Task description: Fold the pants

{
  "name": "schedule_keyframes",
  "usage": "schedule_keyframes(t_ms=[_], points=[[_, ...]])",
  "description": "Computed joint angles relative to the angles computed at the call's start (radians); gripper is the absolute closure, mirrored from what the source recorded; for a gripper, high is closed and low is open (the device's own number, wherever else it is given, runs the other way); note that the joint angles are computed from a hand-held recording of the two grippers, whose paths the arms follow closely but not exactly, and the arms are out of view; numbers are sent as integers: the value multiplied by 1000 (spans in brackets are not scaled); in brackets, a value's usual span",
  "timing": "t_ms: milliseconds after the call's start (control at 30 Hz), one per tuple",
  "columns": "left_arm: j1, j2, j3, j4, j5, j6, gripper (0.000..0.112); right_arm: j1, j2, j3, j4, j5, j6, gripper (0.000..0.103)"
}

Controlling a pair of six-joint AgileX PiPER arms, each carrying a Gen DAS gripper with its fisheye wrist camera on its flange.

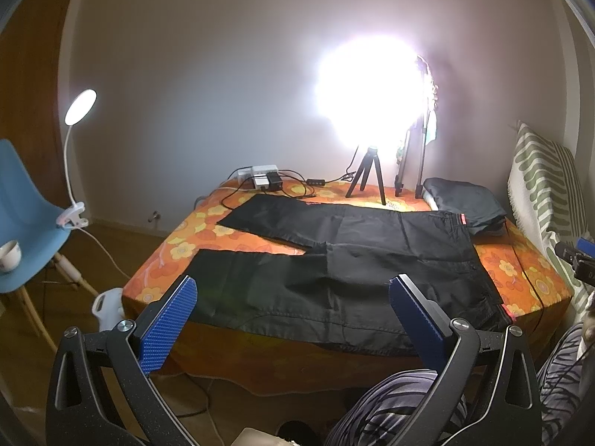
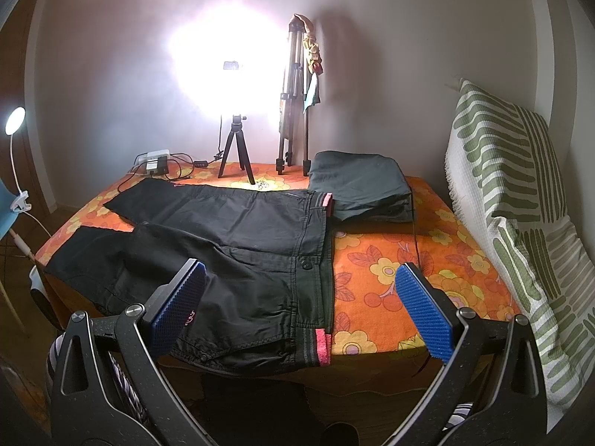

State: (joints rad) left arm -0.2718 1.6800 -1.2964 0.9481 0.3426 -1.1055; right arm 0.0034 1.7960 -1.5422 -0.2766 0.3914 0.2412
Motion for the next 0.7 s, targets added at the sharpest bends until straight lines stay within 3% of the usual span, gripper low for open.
schedule_keyframes(t_ms=[300,400,700], points=[[30,12,-24,-98,4,90,10,-7,7,-10,30,4,-26,0],[64,11,-20,-199,-25,182,10,-17,30,-55,96,27,-89,0],[143,23,-23,-331,-55,318,9,-53,72,-102,280,32,-301,0]])
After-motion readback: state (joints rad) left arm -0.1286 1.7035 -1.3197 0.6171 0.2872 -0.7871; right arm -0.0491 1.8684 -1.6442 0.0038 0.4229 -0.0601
